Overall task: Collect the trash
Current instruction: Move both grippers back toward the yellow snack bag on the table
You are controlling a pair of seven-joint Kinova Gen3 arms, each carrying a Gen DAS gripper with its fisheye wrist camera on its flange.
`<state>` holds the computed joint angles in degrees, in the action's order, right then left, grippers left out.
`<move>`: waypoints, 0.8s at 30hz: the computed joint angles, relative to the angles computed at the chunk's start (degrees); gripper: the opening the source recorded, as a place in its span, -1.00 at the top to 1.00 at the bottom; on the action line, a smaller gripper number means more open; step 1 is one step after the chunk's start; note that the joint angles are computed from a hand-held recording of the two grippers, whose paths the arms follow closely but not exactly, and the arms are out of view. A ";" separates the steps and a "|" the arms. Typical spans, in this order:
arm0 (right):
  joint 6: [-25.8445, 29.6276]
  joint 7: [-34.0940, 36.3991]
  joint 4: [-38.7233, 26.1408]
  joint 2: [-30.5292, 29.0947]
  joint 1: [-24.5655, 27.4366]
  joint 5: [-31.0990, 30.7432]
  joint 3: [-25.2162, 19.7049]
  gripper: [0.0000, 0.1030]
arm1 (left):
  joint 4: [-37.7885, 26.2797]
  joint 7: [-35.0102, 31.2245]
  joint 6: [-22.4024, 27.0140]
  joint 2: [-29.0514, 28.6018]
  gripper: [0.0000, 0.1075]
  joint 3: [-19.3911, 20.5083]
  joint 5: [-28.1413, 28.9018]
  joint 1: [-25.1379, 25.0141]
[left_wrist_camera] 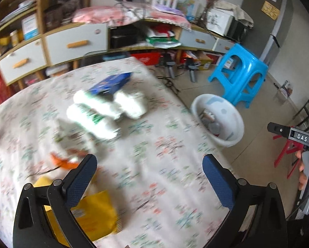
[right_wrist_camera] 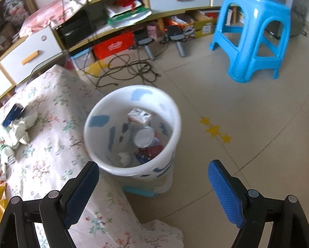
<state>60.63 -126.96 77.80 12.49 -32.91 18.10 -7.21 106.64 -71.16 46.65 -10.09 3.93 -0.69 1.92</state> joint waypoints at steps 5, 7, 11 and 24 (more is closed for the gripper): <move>0.92 -0.04 -1.40 1.22 -1.67 -0.70 -0.85 -0.74 | 1.69 -0.18 3.80 -3.60 -0.91 -2.73 0.42 -2.40; 1.12 0.16 -2.05 1.78 -2.30 -1.54 -1.15 -0.74 | 2.51 -0.54 4.99 -5.56 -0.91 -4.09 0.89 -3.67; 1.21 -0.05 -2.94 2.54 -4.03 -2.24 -1.47 -0.74 | 3.59 -1.05 7.05 -8.13 -0.91 -5.99 0.34 -6.66; 2.70 3.62 -8.16 7.42 -12.81 -2.12 -3.31 -0.76 | 7.96 -6.33 12.72 -13.87 -0.91 -12.15 0.37 -13.32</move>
